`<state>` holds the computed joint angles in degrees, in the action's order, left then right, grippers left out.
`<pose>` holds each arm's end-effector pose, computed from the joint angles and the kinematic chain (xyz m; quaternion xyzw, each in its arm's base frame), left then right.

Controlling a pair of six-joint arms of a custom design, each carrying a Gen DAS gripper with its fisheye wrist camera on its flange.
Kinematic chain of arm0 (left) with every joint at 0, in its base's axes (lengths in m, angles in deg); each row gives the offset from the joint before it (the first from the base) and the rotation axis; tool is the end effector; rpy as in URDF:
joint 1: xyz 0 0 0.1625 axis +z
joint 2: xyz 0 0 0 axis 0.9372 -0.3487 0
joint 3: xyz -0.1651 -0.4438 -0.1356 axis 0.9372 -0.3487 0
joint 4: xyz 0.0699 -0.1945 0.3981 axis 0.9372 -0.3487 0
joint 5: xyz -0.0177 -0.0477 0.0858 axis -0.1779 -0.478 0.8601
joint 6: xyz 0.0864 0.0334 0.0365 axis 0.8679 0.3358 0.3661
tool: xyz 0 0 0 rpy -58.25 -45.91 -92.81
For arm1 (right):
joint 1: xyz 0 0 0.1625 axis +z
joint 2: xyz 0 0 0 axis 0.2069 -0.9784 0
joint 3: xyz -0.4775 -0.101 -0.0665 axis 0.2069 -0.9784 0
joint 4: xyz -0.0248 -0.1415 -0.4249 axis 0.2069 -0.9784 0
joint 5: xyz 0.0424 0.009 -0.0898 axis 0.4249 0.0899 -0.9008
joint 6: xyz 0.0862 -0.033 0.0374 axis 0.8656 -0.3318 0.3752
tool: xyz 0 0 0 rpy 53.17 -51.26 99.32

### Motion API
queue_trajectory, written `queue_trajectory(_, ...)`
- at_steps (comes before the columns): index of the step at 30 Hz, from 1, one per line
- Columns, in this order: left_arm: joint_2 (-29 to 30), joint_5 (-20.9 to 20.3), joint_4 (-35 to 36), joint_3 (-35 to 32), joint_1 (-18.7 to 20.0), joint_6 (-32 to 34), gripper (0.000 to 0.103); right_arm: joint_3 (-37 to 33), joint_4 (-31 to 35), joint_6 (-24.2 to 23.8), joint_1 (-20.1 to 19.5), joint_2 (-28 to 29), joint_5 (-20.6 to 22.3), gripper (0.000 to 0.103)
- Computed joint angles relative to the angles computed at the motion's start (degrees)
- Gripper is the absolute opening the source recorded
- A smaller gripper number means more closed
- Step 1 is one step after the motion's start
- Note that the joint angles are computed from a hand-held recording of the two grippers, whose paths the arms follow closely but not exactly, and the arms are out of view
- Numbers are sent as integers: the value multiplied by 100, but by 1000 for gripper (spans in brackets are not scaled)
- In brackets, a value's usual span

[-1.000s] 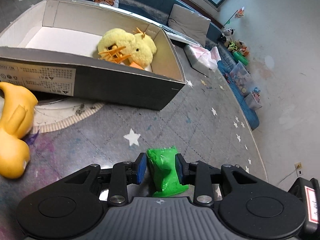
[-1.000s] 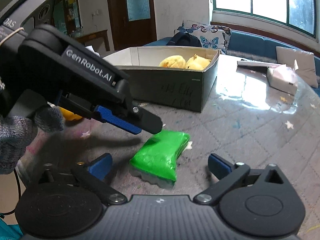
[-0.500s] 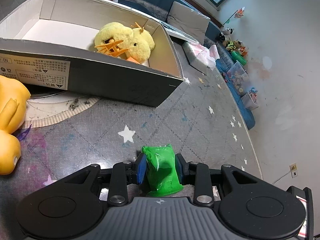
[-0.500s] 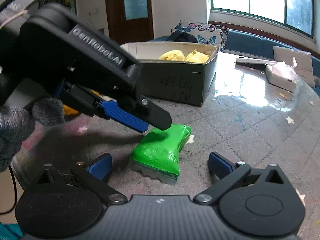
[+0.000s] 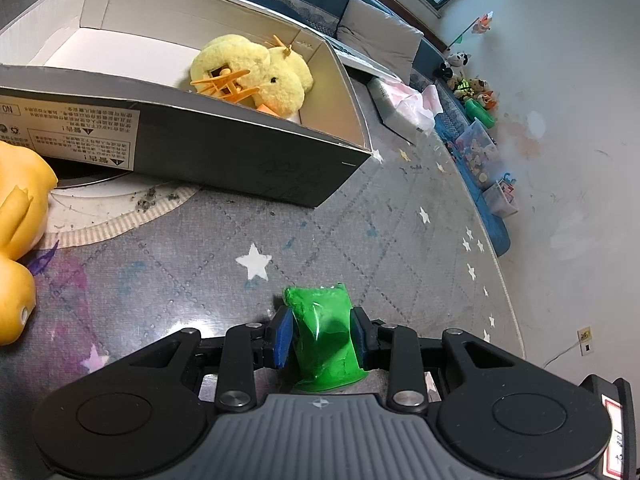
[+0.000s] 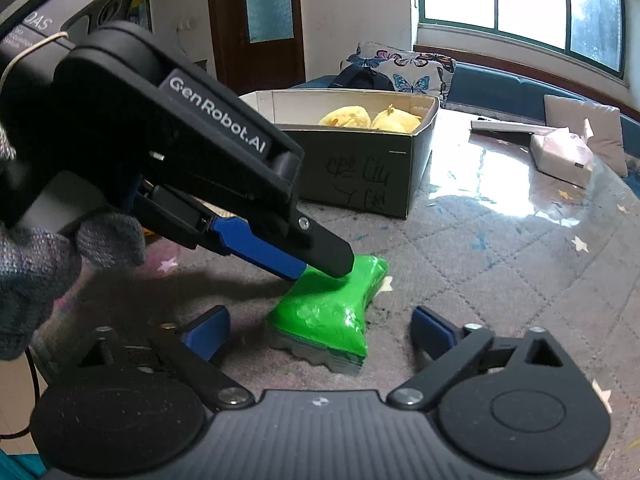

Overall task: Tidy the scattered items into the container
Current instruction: 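Move both tools down and close them on the green pouch, then lift the green pouch with both tools and lower it into the box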

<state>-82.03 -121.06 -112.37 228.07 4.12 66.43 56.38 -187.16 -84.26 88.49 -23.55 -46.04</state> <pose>0.0338 -0.4506 0.1507 0.0538 0.9658 -0.2407 0.0796 0.1816 -0.4001 -0.1023 0.3619 -0.8632 0.2822 0.2104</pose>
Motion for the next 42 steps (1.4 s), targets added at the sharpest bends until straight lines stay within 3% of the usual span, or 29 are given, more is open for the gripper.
queue_trajectory(15, 30, -153, 182, -82, 125, -202, 34, -33, 196, 114, 63, -94, -37, 54)
queue_trajectory(33, -359, -188, 137, 23, -73, -408, 34, 39, 97, 88, 215, -264, 140, 51)
queue_trajectory(42, -545, -16, 156, -316, -241, -213, 35, -328, 325, -158, 380, -484, 300, 51)
